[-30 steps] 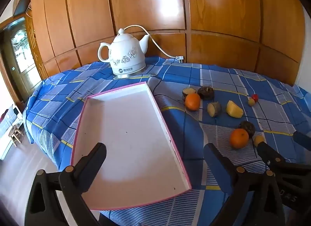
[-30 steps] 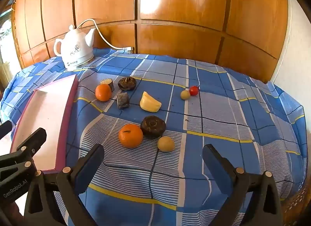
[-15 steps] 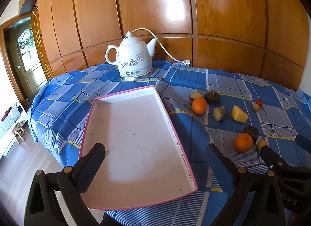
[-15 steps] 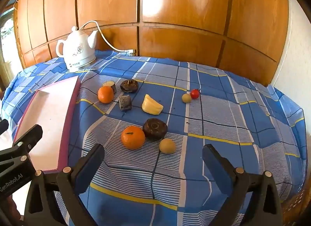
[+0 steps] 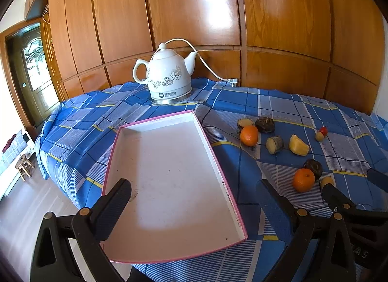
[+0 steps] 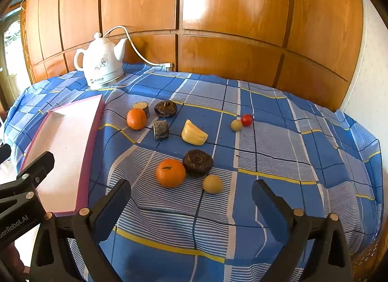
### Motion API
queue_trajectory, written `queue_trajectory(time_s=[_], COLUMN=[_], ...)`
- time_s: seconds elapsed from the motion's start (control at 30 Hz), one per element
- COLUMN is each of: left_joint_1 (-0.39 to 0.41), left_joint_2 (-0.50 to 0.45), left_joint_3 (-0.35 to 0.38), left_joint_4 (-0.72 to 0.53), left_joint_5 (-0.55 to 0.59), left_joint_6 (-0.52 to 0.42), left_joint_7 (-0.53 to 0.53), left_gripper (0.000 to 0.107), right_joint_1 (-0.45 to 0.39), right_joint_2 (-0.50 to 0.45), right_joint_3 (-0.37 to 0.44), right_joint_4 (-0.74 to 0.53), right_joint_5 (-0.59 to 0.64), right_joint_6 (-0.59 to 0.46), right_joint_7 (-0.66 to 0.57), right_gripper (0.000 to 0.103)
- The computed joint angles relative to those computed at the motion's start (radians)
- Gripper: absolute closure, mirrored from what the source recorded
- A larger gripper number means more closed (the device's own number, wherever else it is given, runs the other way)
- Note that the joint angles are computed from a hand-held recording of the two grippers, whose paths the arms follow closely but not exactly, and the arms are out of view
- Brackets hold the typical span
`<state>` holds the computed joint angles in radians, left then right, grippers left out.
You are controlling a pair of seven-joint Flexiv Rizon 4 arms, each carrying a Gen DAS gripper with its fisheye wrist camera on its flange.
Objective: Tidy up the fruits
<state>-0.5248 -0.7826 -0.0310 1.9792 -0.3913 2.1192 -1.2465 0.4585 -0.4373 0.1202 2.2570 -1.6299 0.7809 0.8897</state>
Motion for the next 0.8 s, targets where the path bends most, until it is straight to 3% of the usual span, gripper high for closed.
queue_trajectory(time_s=[0.8], left_joint_1=[-0.005], left_joint_2=[-0.003], left_joint_3=[0.006], left_joint_4=[-0.006], left_joint_5=[-0.007], left_joint_6=[-0.014], left_joint_7=[-0.002], left_gripper=[0.004], right_joint_1=[-0.004], right_joint_2=[-0.005], right_joint_3=[-0.002], right_joint_4=[-0.004], right_joint_5=[-0.019], right_joint_6=[0.002], right_joint_7=[0.010], right_gripper=[0.002])
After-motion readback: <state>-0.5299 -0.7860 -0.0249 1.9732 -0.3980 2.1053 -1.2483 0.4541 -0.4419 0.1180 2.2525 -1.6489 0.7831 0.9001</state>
